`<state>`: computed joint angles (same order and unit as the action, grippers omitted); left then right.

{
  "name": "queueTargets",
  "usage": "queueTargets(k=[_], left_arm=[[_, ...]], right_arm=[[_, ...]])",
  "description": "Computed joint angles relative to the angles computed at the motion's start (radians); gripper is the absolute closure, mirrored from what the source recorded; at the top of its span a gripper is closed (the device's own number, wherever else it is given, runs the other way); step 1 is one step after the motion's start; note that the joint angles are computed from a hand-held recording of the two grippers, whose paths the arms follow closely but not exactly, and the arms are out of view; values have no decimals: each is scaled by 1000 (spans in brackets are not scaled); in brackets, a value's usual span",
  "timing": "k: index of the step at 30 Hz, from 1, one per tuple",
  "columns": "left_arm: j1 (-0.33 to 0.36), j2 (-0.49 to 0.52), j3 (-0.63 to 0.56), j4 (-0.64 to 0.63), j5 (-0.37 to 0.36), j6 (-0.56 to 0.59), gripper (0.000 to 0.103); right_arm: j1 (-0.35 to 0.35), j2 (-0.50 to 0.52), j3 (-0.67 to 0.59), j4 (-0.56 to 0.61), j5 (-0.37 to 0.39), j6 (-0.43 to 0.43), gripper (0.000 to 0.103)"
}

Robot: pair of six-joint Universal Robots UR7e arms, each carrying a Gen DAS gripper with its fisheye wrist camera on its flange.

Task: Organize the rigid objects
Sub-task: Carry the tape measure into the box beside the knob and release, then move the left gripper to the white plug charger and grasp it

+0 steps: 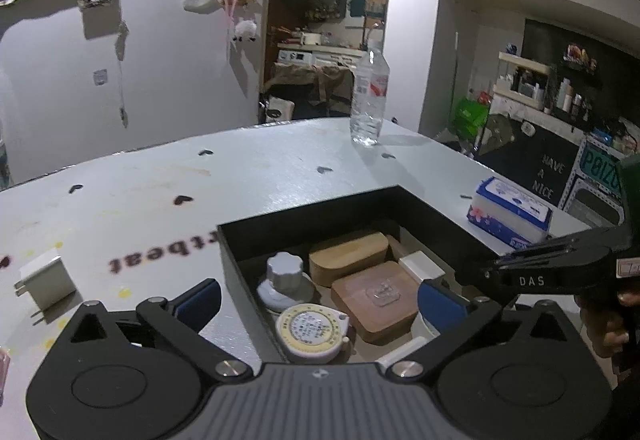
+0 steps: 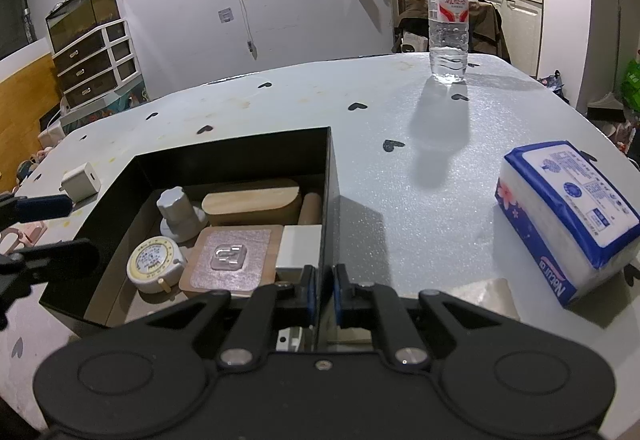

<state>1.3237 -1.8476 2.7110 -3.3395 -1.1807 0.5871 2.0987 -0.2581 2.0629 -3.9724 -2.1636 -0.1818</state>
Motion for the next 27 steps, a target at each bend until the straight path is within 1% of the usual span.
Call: queueTargets(k=[4,10,14,16,19,23,25,27], left_arm=[[20,-7,-5,-20,20,-18,0],[75,-9,-18,-56,62,-61,0],[122,12,-32,-106,86,-91,0],[144,42,-43,-152,106,-105,0],[171,102,-55,-254,146,-138,0],[220,205,-88,-421,150,-168,0],[233,247,-114,-471,164,-177,0],[249,287,-142,-508,157,-191,1]], right_arm=[[0,0,0,0,-1,0,93],[0,1,-1,0,-3,-1,94],[1,2,-1,-2,-7,-1,94],[1,2,0,-3,-9,-1,94],[3,3,-2,-2,-10,-1,94],[3,3,-3,-1,-10,0,94],[2,3,-3,-1,-10,-2,94],[2,3,-3,0,-9,-1,94]])
